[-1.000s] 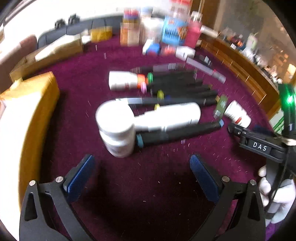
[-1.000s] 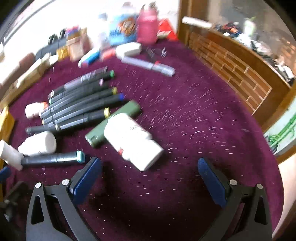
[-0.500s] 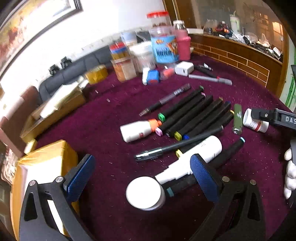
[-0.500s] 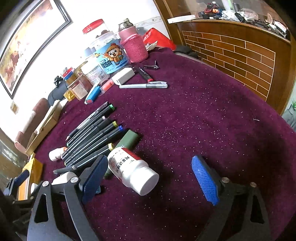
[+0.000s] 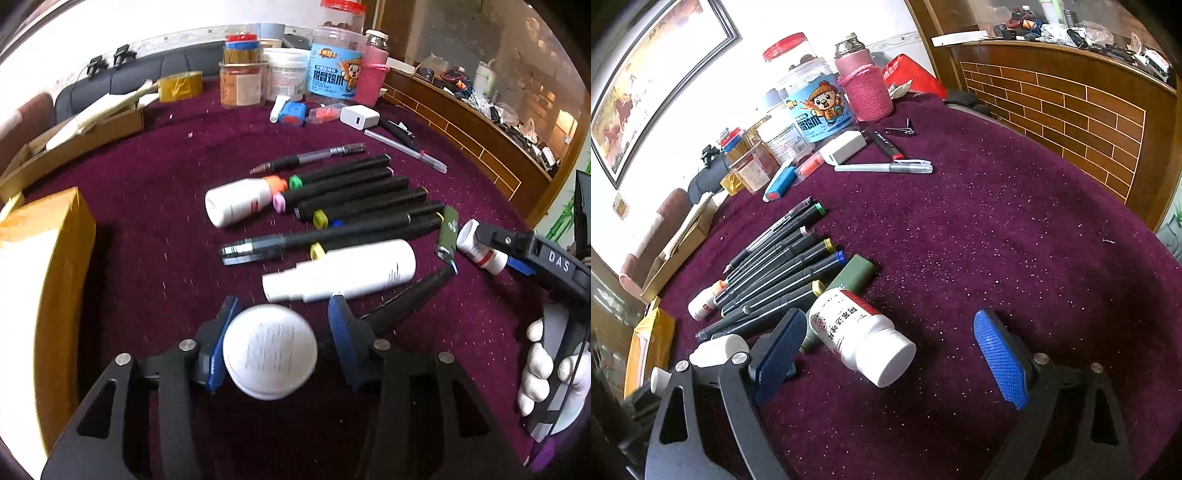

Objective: Organize rigid objects
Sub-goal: 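Grasp the white squeeze bottle with the right gripper while the left gripper holds the jar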

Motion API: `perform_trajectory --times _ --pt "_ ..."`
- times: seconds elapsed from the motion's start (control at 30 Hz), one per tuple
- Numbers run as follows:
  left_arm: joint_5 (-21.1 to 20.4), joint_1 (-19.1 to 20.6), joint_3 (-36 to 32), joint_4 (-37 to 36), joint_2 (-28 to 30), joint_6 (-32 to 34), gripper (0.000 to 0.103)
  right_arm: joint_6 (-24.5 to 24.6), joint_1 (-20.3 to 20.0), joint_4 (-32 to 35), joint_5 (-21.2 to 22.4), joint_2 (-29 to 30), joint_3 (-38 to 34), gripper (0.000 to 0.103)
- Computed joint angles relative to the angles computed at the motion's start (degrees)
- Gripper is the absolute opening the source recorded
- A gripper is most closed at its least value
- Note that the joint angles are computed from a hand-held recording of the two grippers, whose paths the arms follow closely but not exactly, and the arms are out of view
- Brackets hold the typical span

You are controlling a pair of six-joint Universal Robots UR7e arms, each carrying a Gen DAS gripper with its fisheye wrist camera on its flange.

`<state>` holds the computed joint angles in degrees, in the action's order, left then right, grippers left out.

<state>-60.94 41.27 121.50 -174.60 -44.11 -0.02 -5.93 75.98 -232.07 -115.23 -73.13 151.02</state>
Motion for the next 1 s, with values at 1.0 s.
perform_trajectory --times 1.0 --pt "-1.94 -1.08 10.56 -6.42 -12.87 -7.12 0.031 -2.67 8.52 1.47 -9.66 3.31 -2.09 0.089"
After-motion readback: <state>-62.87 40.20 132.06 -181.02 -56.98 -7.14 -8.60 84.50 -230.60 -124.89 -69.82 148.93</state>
